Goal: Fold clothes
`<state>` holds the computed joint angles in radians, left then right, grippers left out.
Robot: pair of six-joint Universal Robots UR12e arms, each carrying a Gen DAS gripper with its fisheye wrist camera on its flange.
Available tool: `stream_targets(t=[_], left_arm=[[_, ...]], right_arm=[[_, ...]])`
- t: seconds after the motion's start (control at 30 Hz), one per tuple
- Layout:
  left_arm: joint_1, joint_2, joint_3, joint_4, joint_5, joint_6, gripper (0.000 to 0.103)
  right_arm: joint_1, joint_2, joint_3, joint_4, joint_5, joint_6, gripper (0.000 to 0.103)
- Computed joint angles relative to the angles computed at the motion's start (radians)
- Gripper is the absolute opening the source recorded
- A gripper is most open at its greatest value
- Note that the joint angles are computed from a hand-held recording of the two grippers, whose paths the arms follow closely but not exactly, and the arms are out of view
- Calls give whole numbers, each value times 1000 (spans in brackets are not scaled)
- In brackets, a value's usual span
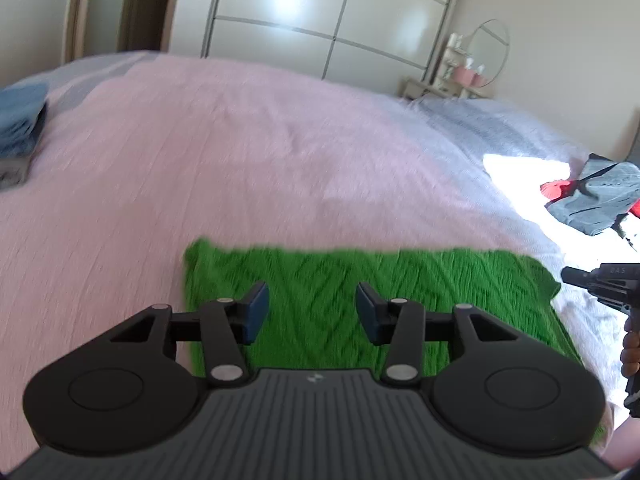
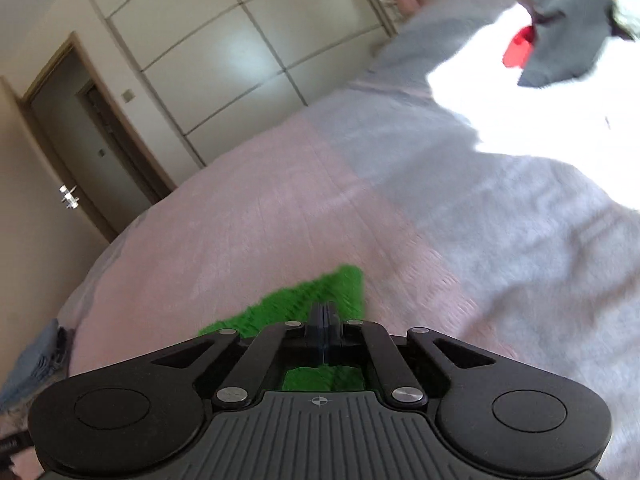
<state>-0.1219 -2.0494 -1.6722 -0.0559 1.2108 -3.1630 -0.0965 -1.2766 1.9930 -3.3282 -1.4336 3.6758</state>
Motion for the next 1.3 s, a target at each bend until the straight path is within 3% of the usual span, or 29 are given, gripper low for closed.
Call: stream_targets(t=[0.07,0.13,0.2,0.23,0.3,0.37,0.4,0.43,0.47,0.5,0.63,0.73,0.8,0.9,0.97,1.17,1.23,1.3], left_arm=[[-1,-25,32,-19,14,21,41],[-4,-44,58,-91,56,52,40],[4,-51,63,-142,57,50,39],[12,-45,48,-127,41,37,38],[27,-32,18,-96,9,11,35],[34,-5,-17,-75,6,-9,33],[40,12,-38,-63,-9,-17,33],[46,29,-61,-49,-31,-26,33],[53,47,-84,-36,-53,-35,33],[60,64,-107,-24,-77,-47,33],[87,124,-188,18,-177,-122,33],[100,150,-229,45,-248,-146,33],[101,159,-247,47,-272,-113,34],[81,164,-260,-14,-190,-63,32],[74,158,-277,-5,-144,-58,32],[73,161,-286,8,-135,-63,32],[76,159,-288,11,-142,-63,32],[80,159,-290,15,-154,-71,32]], right_arm=[[-1,17,-21,60,-2,4,1],[-13,23,-14,108,18,21,0],[-38,27,19,70,73,90,0],[-48,16,39,66,90,116,1],[-49,-25,76,111,43,138,12],[-66,-64,133,70,72,172,18],[-76,-85,163,47,98,203,29],[-85,-102,194,0,131,242,63],[-92,-112,226,-64,163,286,85],[-99,-121,258,-129,193,332,85],[-104,-139,318,-181,271,468,83],[-91,-138,327,-166,282,508,66],[-87,-116,325,-200,303,523,64],[-74,-83,313,-242,286,527,59],[-74,-60,305,-286,303,559,47],[-67,-31,293,-332,296,627,43],[-58,-44,285,-275,272,603,27],[-47,-63,273,-198,242,558,21]])
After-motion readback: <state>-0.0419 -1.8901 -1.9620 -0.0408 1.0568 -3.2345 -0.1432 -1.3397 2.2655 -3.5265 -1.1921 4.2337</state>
